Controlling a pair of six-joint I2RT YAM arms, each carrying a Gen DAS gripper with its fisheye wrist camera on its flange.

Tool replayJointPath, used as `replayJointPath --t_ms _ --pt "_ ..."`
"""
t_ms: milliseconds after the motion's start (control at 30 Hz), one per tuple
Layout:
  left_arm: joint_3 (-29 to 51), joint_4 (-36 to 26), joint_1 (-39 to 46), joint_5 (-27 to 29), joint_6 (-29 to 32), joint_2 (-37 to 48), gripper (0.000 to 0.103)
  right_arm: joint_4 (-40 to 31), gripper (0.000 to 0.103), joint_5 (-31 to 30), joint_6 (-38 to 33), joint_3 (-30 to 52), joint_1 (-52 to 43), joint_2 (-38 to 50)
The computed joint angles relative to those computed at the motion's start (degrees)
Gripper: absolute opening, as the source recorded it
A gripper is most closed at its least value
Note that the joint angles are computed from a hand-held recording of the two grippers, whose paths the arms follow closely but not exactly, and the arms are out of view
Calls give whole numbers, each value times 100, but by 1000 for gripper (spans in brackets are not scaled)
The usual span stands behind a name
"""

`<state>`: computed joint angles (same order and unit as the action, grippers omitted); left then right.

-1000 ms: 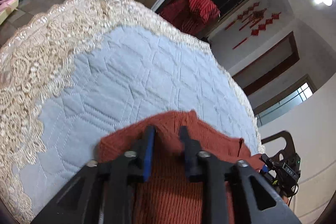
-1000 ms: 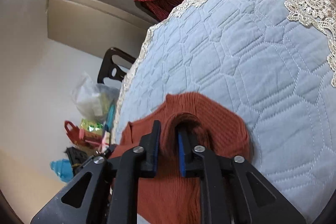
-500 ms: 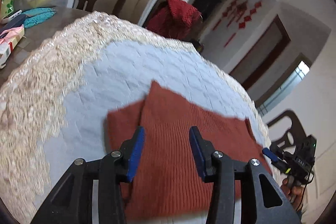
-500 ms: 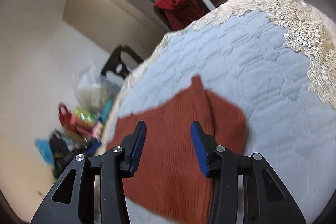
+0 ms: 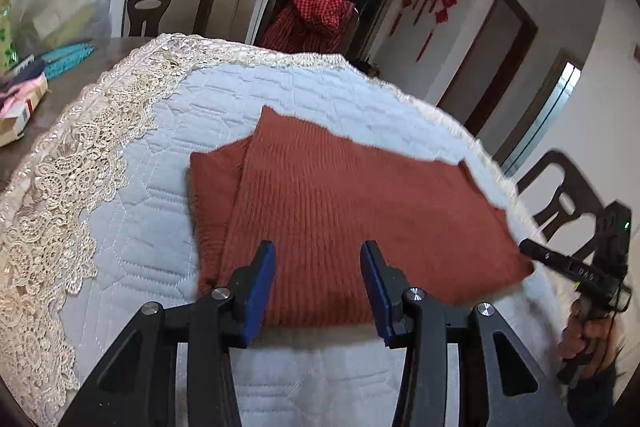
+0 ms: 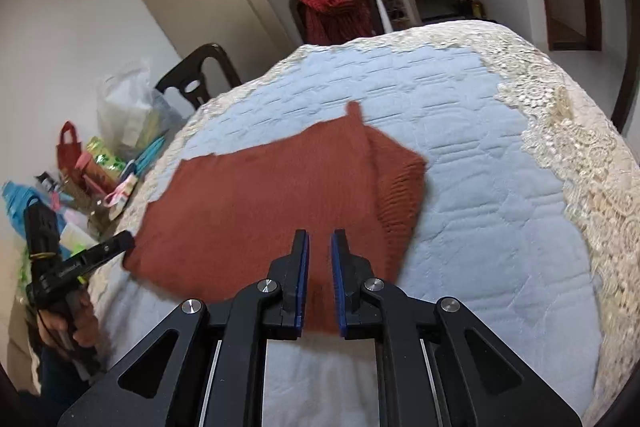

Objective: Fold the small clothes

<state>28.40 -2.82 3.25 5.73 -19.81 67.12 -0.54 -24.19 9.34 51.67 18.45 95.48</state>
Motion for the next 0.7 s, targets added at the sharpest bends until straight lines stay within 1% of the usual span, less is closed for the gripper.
replayJointPath --t_ms 33,67,100,133,233,300,400,467,533,567,600,633,700 --pt "41 -1 -19 -87 22 204 47 -3 11 89 -13 0 31 58" --pt "41 38 -8 -103 22 319 46 -113 11 307 -18 60 44 223" --pt "25 47 -46 -169 20 274 46 -117 11 331 28 68 42 283" --pt "59 -79 -132 -304 16 178 46 -52 11 283 67 -3 22 206" --pt "116 -249 -545 -726 -18 -94 47 -76 12 536 -6 -125 212 -142" --pt "171 -267 -926 -934 -69 -107 47 -151 12 468 -71 -126 433 -234" --pt "305 -122 -1402 -1090 -135 191 47 -105 12 533 -160 -108 874 -165" --pt "511 -84 -1616 -1188 -225 597 47 -95 12 630 -202 -4 1148 20" --pt "648 38 -1749 -1191 -148 1015 47 -57 12 625 -237 77 1275 188" --pt "851 -147 -1809 -1279 -174 1292 47 -77 13 657 -309 151 1320 317" --pt "926 -233 -1819 -1331 -181 1335 47 -207 13 711 -311 240 1328 399" --pt "888 -212 -1803 -1327 -179 1226 47 -238 13 637 -279 241 1284 400" --pt "879 -341 -1756 -1310 -147 1060 47 -252 13 670 -316 168 1230 230"
